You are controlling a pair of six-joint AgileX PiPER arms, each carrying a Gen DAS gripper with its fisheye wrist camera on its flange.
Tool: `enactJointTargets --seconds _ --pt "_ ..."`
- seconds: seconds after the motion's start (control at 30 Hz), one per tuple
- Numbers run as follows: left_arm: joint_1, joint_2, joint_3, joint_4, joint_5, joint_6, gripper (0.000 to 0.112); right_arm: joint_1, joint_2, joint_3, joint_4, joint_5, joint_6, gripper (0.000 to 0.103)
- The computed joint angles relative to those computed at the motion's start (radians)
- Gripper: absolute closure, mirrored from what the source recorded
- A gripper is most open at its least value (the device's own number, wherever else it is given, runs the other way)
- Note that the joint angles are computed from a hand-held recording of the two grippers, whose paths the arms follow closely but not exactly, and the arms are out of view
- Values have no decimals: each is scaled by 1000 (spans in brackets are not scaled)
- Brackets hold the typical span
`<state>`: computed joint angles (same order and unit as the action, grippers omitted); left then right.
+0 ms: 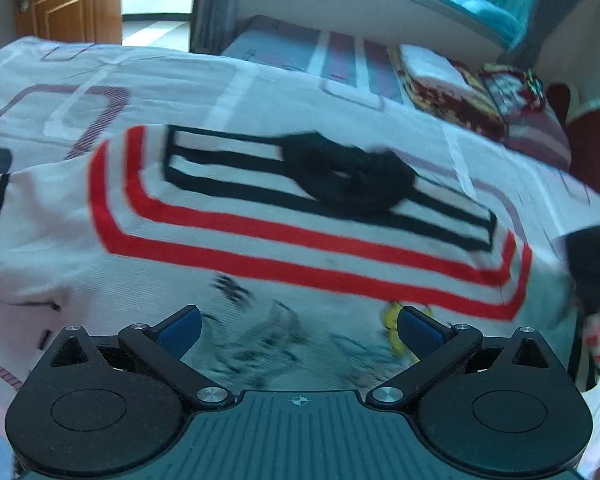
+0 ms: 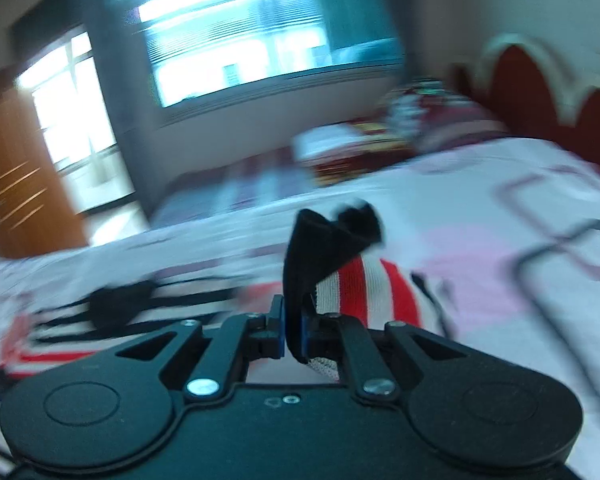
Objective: Fold small clothes
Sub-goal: 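Carry the held sleeve across the sweater body and open the right gripper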
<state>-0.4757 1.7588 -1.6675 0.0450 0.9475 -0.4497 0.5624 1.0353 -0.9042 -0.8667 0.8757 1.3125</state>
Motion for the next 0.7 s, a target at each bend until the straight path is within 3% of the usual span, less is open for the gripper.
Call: enactJointTargets --seconds 0.1,0.23,0.27,0.33,0.37,0.4,0.53,0.7 --pt "97 -6 21 -101 -19 87 9 110 213 -89 -17 -85 82 95" --pt "169 21 22 -217 -14 198 9 130 426 -193 76 -189 54 93" --pt "182 33 14 -257 0 229 9 124 474 -227 145 -199 -3 81" --pt "203 63 -7 -351 35 290 9 123 518 -253 220 -208 -48 68" --pt "208 71 -11 -389 47 308 9 132 513 -249 227 -208 -49 56" --pt "210 85 -19 -437 64 321 9 152 491 -235 207 -205 -32 52" --pt "197 138 -36 -577 102 351 9 223 388 -190 94 -101 59 51" --pt "150 156 28 -707 11 335 10 318 277 -109 18 83 154 44"
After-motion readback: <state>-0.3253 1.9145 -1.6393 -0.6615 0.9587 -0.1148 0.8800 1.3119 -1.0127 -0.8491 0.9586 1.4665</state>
